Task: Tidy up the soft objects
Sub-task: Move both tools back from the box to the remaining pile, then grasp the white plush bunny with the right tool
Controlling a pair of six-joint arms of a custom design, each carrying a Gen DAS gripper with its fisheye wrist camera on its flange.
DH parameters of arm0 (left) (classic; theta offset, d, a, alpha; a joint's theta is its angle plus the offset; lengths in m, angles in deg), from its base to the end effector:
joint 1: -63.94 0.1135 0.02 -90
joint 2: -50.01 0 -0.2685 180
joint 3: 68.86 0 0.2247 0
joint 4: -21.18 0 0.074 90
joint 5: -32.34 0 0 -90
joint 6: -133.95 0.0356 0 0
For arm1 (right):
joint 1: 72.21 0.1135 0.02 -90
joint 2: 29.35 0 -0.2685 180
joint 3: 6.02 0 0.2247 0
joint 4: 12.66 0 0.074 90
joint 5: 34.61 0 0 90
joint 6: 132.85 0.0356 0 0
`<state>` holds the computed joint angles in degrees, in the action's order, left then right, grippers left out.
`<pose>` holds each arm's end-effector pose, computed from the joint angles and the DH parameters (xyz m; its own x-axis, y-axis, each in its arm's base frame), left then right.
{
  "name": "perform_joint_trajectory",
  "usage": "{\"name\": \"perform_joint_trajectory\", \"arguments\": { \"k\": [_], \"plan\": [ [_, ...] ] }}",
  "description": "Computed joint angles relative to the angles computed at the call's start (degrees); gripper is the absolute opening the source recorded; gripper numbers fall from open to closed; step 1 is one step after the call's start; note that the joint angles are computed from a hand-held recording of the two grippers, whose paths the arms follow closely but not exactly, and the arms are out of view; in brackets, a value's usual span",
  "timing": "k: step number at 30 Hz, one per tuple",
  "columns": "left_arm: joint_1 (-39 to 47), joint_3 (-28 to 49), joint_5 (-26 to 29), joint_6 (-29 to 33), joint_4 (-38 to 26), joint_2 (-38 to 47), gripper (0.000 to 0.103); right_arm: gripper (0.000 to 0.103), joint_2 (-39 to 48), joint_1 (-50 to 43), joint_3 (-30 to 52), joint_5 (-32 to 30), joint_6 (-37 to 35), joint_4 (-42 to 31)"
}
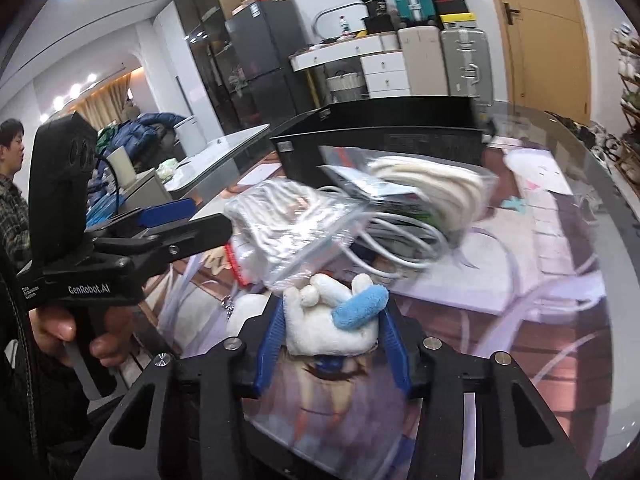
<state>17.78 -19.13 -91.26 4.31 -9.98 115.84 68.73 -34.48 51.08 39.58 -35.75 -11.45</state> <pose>0.1502 -0.1279 0.2200 -0.6090 -0.1329 -0.7819 -0.0622 0.9908 -0.1200 0.2397 0.1977 0.1627 -0.5953 -0.3102 -0.7412 -0.6861 0.6764 0.2680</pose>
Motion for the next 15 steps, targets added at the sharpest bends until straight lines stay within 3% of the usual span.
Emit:
{"name": "perform_joint_trajectory", "arguments": {
  "k": [6,8,10,11,15],
  "plan": [
    [-0.67,1.24,-0.17,-0.02,-0.69,0.64,0.103,0.047,-2.11,-4.50,-2.81,1.58,1.75,1.12],
    [-0.99,1.58,-0.30,0.09,-0.67,0.92,0.103,0.057,-2.40,-5.65,-2.51,0.84,2.19,0.28],
    [-1.19,1.98,-0.52,-0.01,-0.94,1.29,0.103,0.092,-2.89,-5.94,-3.03,1.40,3.24,0.68],
    [-1.28,2.03,-0.51,0.01,-0.98,1.23,0.103,0.096,-2.90,-6.13,-2.96,1.43,3.60,0.88],
    [-1.27,2.00,-0.49,-0.02,-0.93,1.24,0.103,0.098,-3.16,-3.56,-2.81,3.32,3.59,1.21]
  ]
}}
